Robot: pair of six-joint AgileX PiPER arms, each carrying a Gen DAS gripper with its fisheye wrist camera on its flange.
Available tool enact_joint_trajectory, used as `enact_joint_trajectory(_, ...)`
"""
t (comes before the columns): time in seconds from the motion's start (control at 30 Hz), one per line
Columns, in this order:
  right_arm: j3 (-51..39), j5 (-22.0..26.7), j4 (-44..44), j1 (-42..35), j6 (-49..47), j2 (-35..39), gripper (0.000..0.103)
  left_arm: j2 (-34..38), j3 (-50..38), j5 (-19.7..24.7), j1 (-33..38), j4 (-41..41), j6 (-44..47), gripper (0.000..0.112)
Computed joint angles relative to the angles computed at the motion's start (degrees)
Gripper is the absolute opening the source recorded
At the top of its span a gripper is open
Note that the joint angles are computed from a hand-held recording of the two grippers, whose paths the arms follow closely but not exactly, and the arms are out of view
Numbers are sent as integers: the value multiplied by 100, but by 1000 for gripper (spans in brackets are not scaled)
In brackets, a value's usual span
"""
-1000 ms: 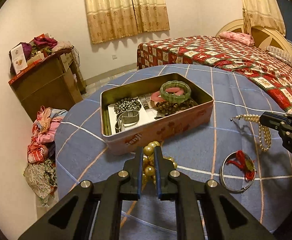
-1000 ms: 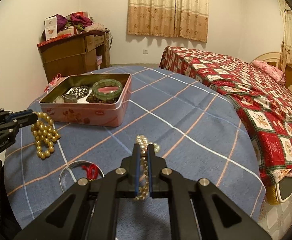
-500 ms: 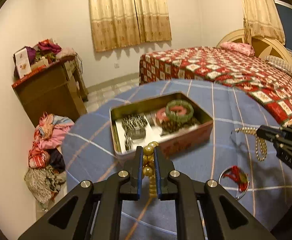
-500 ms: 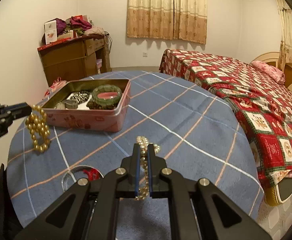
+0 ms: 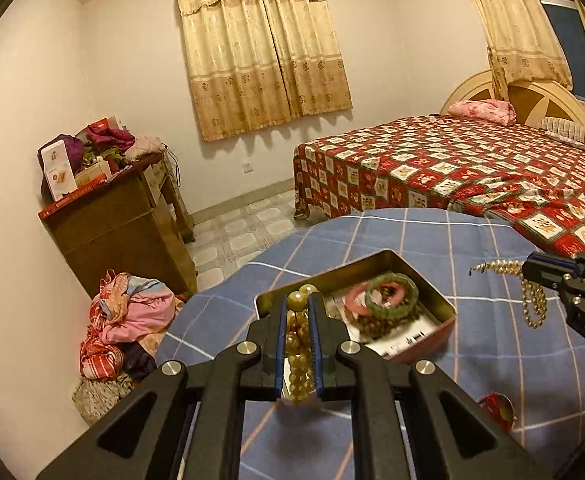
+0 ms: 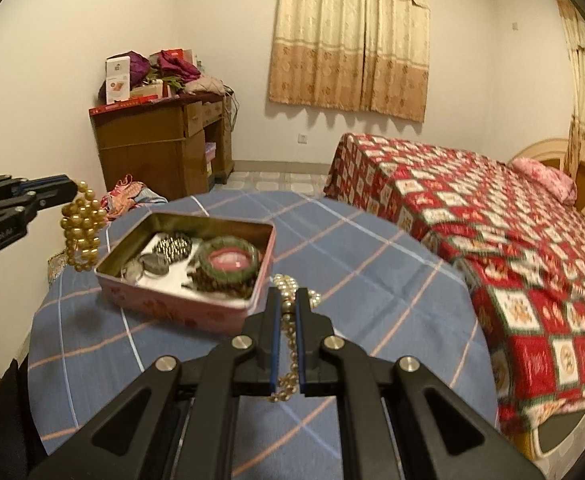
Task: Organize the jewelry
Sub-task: 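Carry the pearl necklace and gold bead strand over the tin with both grippers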
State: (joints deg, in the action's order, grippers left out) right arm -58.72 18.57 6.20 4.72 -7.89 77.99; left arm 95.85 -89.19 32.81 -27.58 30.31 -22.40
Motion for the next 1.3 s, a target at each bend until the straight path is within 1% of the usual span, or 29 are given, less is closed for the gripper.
enact_joint_trajectory(0.2, -620, 148, 133, 88, -246, 349, 8, 543, -753, 161, 148, -220, 264, 9)
enact_joint_trajectory(0.43, -1296, 341, -184, 289, -31, 850, 8, 1073, -1439, 401, 206, -314, 475, 10)
enact_joint_trajectory(0.63, -1645, 353, -665, 440, 372, 1228, 8, 1422, -1750, 555, 223, -91, 367, 10)
enact_joint_trajectory(1.0, -2132, 545, -1299, 617, 911, 1843, 8, 1935, -2184, 723, 289, -251, 496, 10)
enact_joint_trajectory(1.3, -2356, 675, -1443, 724, 1014, 2153, 8, 2255, -2469, 838, 285, -442, 681, 10)
